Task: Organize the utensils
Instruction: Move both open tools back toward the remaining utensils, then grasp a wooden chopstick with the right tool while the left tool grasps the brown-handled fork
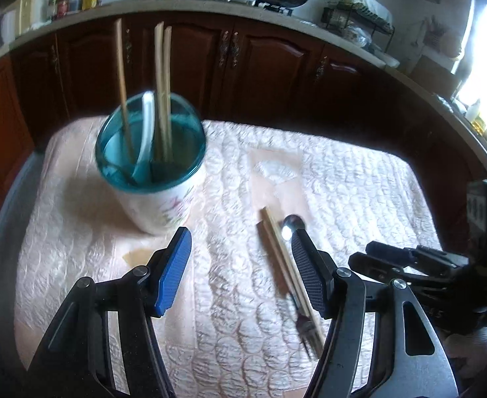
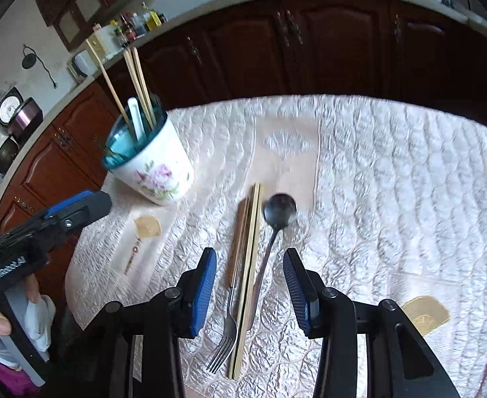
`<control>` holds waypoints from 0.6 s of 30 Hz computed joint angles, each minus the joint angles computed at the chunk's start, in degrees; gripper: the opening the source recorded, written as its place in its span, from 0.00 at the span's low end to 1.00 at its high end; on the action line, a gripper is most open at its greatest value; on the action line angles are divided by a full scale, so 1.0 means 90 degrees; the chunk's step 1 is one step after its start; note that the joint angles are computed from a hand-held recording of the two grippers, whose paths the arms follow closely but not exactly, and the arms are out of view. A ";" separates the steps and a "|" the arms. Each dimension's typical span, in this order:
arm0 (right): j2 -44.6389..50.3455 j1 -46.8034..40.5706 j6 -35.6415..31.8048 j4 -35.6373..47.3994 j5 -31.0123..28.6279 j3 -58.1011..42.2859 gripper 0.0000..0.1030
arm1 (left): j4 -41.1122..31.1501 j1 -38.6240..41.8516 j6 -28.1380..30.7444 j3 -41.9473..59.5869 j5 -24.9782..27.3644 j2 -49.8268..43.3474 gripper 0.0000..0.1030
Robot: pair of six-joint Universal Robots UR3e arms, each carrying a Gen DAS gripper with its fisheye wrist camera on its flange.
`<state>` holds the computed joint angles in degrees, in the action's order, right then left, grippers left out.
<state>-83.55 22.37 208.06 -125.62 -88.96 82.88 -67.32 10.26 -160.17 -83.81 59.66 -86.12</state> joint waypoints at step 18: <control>0.2148 -0.0454 -0.0326 -0.0193 0.0823 -0.1090 0.13 | 0.0118 0.0059 0.0018 -0.0319 0.0403 -0.0506 0.61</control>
